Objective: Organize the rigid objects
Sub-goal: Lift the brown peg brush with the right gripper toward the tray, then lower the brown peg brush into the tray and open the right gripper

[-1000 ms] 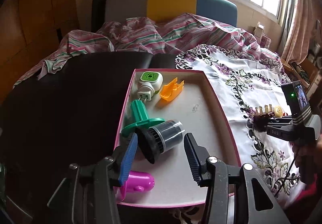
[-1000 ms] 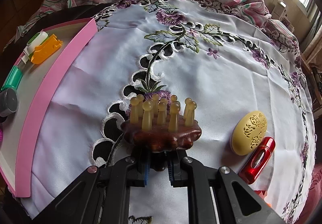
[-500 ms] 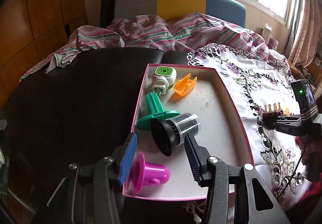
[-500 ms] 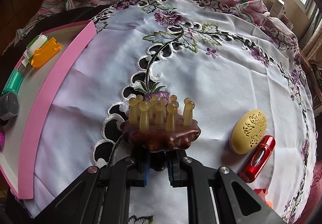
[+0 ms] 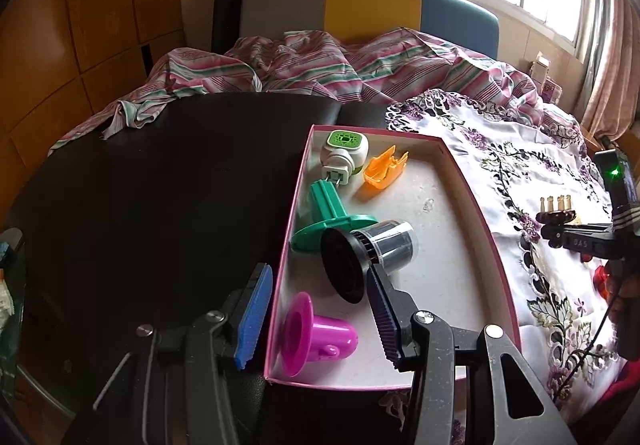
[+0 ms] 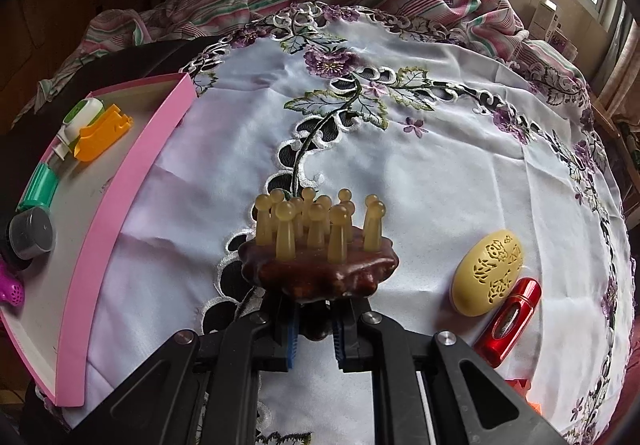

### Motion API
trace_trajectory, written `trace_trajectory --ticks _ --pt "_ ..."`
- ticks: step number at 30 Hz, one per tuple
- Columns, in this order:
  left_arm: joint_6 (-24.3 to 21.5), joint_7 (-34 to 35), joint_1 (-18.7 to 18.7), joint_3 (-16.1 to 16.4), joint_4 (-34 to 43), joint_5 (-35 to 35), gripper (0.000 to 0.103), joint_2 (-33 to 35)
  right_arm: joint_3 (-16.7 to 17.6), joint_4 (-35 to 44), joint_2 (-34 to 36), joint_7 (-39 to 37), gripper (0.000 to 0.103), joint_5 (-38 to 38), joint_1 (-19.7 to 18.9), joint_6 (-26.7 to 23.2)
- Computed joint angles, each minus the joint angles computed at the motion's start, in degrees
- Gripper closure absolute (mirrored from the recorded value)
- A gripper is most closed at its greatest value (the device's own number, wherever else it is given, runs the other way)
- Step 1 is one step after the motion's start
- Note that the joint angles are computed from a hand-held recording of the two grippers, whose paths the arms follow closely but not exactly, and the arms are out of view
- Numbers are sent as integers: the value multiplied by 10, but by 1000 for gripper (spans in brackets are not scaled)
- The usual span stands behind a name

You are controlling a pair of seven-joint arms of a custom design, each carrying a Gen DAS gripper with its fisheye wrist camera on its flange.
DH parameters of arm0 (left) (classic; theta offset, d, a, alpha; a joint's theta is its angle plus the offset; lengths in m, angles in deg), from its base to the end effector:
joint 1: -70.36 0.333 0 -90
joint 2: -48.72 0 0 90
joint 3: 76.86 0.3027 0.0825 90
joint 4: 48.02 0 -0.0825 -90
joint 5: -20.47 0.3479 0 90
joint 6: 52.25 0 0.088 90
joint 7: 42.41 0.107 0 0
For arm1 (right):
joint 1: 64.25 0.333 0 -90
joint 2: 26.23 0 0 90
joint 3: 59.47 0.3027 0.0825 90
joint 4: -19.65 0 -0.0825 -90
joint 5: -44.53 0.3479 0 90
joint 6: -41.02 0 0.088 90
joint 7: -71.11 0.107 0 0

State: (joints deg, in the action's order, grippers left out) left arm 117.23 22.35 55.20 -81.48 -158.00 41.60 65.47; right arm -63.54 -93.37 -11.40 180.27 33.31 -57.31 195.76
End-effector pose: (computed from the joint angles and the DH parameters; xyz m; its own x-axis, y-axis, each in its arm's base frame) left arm 0.5852 -0.2313 0.4358 -0.2379 -0.9709 0.0287 -0.7093 0.1535 -0.6879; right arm 0.6078 0.0397 0.4003 -0.1246 -0.9920 0.0189 -0.8779 0.1013 -0.4681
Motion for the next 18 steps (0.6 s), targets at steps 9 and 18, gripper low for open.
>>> trace_trajectory --ticks 9,18 --pt "-1 -3 11 2 -10 -8 53 -4 12 12 -21 -9 91 12 3 12" --pt "13 7 24 -2 -24 -29 53 -9 57 76 4 -90 91 84 28 15"
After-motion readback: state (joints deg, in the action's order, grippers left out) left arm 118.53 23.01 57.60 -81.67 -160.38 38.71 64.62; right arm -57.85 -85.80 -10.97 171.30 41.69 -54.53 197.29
